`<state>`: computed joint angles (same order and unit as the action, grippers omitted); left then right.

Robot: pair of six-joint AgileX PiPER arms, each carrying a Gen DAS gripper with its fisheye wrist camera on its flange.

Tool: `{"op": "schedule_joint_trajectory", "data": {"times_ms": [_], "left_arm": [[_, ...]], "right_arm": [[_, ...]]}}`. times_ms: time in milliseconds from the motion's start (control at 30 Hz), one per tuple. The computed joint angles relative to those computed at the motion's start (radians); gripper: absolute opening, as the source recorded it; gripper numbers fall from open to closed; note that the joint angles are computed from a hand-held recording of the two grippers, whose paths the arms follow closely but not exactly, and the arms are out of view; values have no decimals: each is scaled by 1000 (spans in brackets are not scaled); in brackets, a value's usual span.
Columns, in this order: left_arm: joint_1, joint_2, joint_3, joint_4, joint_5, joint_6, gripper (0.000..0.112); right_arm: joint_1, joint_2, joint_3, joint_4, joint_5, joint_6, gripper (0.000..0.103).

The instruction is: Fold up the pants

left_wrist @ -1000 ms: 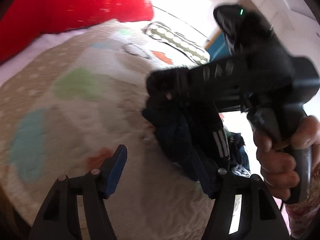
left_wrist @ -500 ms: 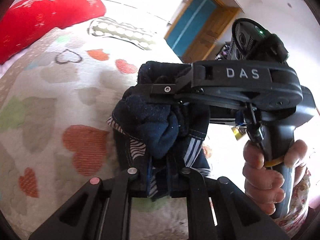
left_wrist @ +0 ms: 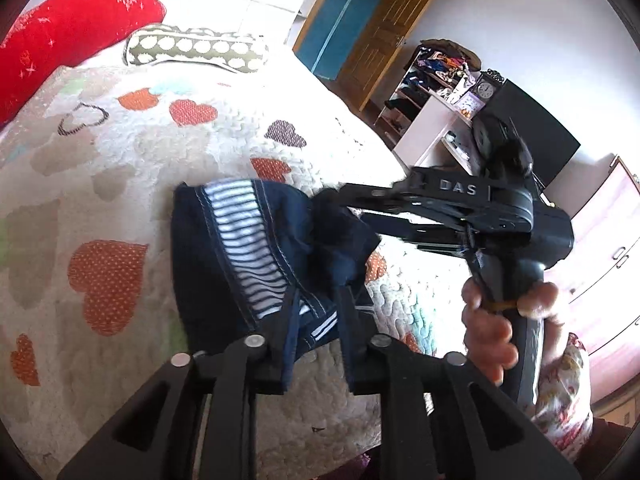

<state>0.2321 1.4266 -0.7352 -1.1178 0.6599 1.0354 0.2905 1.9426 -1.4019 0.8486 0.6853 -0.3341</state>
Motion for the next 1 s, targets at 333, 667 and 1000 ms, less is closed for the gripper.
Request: {"op": "schedule_joint_trajectory", "data": {"times_ms": [333,667,1000], "left_arm": [[-61,87,-5,135,-154,-191,37],[36,57,-29,129,-33,-196,37],[-34,334,-308,348,-57,-578,39]], "right_arm": [[-19,-41,56,419,187,-329,51],[8,-32,218,312,-36,-269,36],[66,-92,302,279,-223,-347,36]]}}
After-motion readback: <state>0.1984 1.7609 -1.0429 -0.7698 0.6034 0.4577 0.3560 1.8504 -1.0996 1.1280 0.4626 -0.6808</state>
